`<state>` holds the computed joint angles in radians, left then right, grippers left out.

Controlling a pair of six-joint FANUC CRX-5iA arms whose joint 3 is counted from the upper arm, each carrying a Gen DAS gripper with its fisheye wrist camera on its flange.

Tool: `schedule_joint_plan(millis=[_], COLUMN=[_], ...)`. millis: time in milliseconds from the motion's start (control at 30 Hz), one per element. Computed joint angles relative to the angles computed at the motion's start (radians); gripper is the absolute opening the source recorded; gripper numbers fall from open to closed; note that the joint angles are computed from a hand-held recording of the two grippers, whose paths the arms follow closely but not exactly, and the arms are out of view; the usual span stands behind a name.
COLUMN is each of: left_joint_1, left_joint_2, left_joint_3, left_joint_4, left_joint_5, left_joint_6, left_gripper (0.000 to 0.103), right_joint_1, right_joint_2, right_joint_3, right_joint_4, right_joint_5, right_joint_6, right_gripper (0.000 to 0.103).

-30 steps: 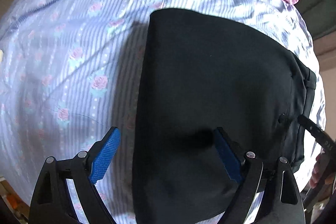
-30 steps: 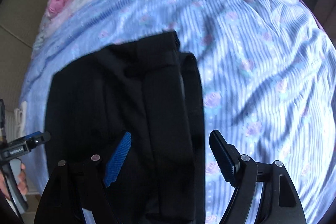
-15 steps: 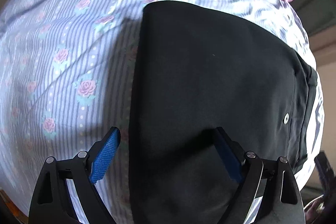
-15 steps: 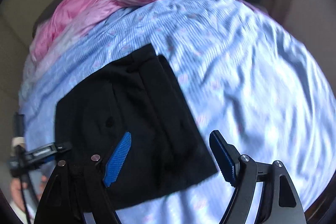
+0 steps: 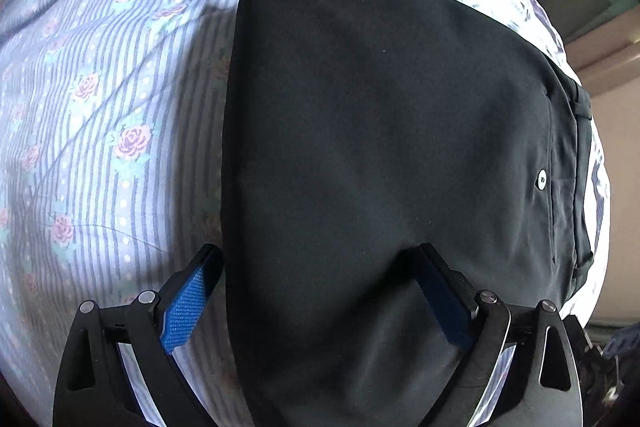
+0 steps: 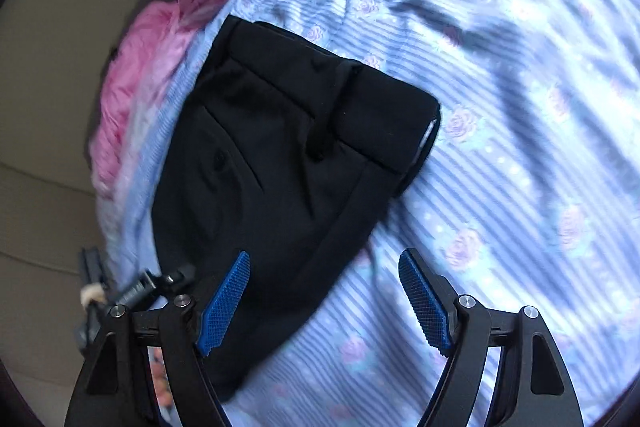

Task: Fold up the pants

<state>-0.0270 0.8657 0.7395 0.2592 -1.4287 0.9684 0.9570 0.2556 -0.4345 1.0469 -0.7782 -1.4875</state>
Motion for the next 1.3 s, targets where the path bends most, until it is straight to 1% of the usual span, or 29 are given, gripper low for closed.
schedule_joint_plan(millis=[33, 67, 133, 167, 233, 267, 300, 400, 433, 500, 667, 767, 800, 900, 933, 967, 1000, 1033, 1067, 1100, 1133, 1167, 1200, 1233, 1267, 1300], left_joint_1=[0.0, 0.001, 0.007, 0.009, 0.004, 0.027, 0.024, 0.028, 0.028, 0.033, 0.042, 0.04, 0.042, 0.057, 0.061, 0.067, 0.073, 0.078, 0.084, 0.085, 0.084, 0.084, 0.084, 0.085, 0.085, 0.084], left_joint_2=[0.003, 0.005, 0.018, 0.02, -0.005, -0.027, -0.03, -0.034, -0.039, -0.039, -0.029, 0.001, 0.015, 0.065, 0.077, 0.09, 0.1, 0.112, 0.138, 0.153, 0.167, 0.173, 0.175, 0.178, 0.173, 0.158], left_joint_3=[0.001, 0.002, 0.01, 0.011, -0.029, -0.062, -0.069, -0.089, -0.099, -0.11, -0.11, -0.079, -0.064, -0.005, 0.012, 0.036, 0.057, 0.078, 0.121, 0.148, 0.177, 0.195, 0.209, 0.224, 0.223, 0.206], left_joint_4=[0.004, 0.008, 0.028, 0.031, 0.028, 0.03, 0.032, 0.05, 0.056, 0.077, 0.116, 0.146, 0.159, 0.204, 0.212, 0.214, 0.214, 0.222, 0.238, 0.24, 0.237, 0.231, 0.223, 0.223, 0.225, 0.227], left_joint_5=[0.0, 0.0, -0.009, -0.01, 0.031, 0.042, 0.053, 0.068, 0.073, 0.08, 0.103, 0.115, 0.11, 0.069, 0.055, 0.039, 0.023, 0.001, -0.044, -0.068, -0.087, -0.097, -0.107, -0.119, -0.122, -0.118], left_joint_6=[0.001, 0.002, 0.006, 0.001, -0.034, -0.067, -0.075, -0.085, -0.088, -0.098, -0.101, -0.072, -0.058, -0.023, -0.013, 0.001, 0.019, 0.027, 0.044, 0.068, 0.088, 0.096, 0.106, 0.111, 0.111, 0.108], left_gripper=[0.099, 0.1, 0.101, 0.101, 0.101, 0.101, 0.101, 0.102, 0.102, 0.102, 0.103, 0.103, 0.103, 0.102, 0.098, 0.089, 0.082, 0.064, 0.05, 0.048, 0.043, 0.036, 0.032, 0.025, 0.022, 0.021], right_joint_1=[-0.009, -0.012, -0.008, -0.003, 0.015, 0.024, 0.028, 0.012, -0.002, -0.018, -0.055, -0.081, -0.085, -0.076, -0.074, -0.072, -0.068, -0.066, -0.064, -0.065, -0.067, -0.067, -0.066, -0.066, -0.065, -0.063], right_joint_2=[0.004, 0.01, 0.03, 0.035, 0.045, 0.052, 0.059, 0.064, 0.067, 0.066, 0.077, 0.086, 0.092, 0.108, 0.116, 0.121, 0.129, 0.132, 0.134, 0.132, 0.127, 0.121, 0.114, 0.109, 0.107, 0.108], right_joint_3=[-0.015, -0.018, -0.002, 0.008, 0.011, 0.017, 0.015, -0.014, -0.029, -0.045, -0.04, -0.04, -0.027, 0.019, 0.044, 0.067, 0.104, 0.125, 0.149, 0.157, 0.171, 0.173, 0.182, 0.196, 0.21, 0.229], right_joint_4=[0.051, 0.072, 0.042, 0.003, 0.004, -0.004, 0.003, 0.068, 0.12, 0.163, 0.169, 0.196, 0.183, 0.092, 0.047, 0.006, -0.058, -0.095, -0.134, -0.149, -0.174, -0.181, -0.196, -0.219, -0.236, -0.253], right_joint_5=[0.004, -0.001, -0.034, -0.048, -0.095, -0.116, -0.12, -0.097, -0.096, -0.101, -0.113, -0.096, -0.097, -0.114, -0.123, -0.131, -0.151, -0.163, -0.177, -0.179, -0.183, -0.183, -0.192, -0.201, -0.214, -0.232], right_joint_6=[-0.051, -0.08, -0.089, -0.082, -0.124, -0.134, -0.156, -0.228, -0.276, -0.315, -0.26, -0.241, -0.208, -0.084, -0.027, 0.024, 0.109, 0.159, 0.218, 0.244, 0.276, 0.287, 0.314, 0.353, 0.388, 0.425], right_gripper=[0.078, 0.078, 0.078, 0.078, 0.078, 0.079, 0.079, 0.08, 0.08, 0.08, 0.08, 0.091, 0.096, 0.097, 0.096, 0.095, 0.089, 0.077, 0.072, 0.064, 0.058, 0.056, 0.047, 0.038, 0.035, 0.032])
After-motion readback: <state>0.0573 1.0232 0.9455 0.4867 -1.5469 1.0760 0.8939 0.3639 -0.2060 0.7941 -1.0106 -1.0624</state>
